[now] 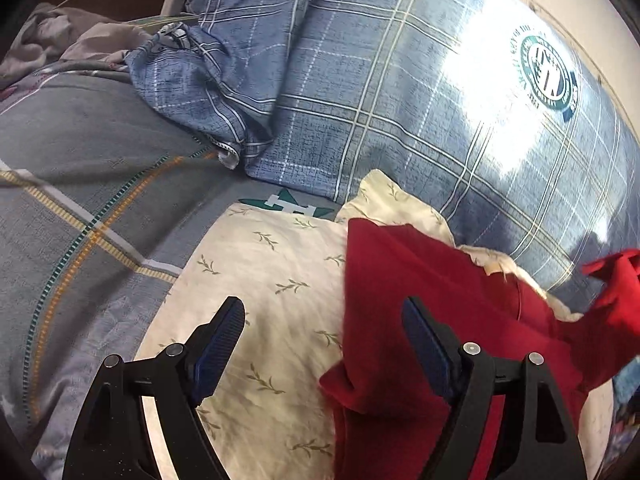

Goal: Fold small clothes

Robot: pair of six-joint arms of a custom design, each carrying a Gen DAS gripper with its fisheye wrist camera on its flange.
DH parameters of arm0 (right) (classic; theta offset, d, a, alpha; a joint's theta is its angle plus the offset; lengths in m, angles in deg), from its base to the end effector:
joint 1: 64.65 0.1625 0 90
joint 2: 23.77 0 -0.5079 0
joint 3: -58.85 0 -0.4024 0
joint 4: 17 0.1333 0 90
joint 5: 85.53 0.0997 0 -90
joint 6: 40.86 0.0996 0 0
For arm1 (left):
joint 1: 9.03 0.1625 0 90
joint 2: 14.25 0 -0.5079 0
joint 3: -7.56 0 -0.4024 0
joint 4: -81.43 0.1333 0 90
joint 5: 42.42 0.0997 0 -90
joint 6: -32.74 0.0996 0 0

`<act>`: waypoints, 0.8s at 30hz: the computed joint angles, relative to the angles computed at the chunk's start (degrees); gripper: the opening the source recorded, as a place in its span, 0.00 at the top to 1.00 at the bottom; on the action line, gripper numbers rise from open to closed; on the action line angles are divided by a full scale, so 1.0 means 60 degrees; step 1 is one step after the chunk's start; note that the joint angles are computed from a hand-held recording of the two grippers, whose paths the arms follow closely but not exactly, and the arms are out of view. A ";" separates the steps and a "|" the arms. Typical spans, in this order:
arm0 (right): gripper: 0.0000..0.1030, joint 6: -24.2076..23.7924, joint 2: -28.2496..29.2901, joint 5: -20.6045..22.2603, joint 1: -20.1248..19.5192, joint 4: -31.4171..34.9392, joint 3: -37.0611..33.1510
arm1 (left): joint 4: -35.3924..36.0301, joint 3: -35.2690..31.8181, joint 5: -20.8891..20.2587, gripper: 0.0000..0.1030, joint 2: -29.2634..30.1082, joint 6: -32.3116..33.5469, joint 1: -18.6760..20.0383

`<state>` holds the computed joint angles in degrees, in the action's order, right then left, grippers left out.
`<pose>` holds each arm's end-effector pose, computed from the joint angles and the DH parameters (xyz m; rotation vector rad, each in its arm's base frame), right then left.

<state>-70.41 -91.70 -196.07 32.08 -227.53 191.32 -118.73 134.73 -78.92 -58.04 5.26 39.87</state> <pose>0.1559 -0.4820 0.3003 0.5211 -2.3241 1.1505 -0.1868 -0.5387 0.1063 -0.0013 2.3880 -1.1396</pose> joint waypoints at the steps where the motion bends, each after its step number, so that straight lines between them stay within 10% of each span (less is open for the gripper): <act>1: 0.91 -0.0263 0.0417 0.0076 0.0151 0.0122 -0.0038 | -0.0071 0.0030 -0.0042 0.23 -0.0023 0.0016 0.0017; 7: 0.57 -0.1397 0.2895 -0.1280 0.0132 -0.0318 -0.0156 | -0.0171 -0.0027 -0.0272 0.23 -0.0050 0.0162 0.0174; 16: 0.38 -0.1481 0.2079 -0.1532 -0.0473 -0.1855 0.0823 | -0.0669 0.0032 -0.0692 0.23 -0.0068 0.0323 0.0274; 24: 0.33 -0.1236 0.1475 -0.3171 -0.1015 -0.3205 0.0541 | -0.0586 -0.0073 -0.0812 0.23 0.0068 0.0481 0.0256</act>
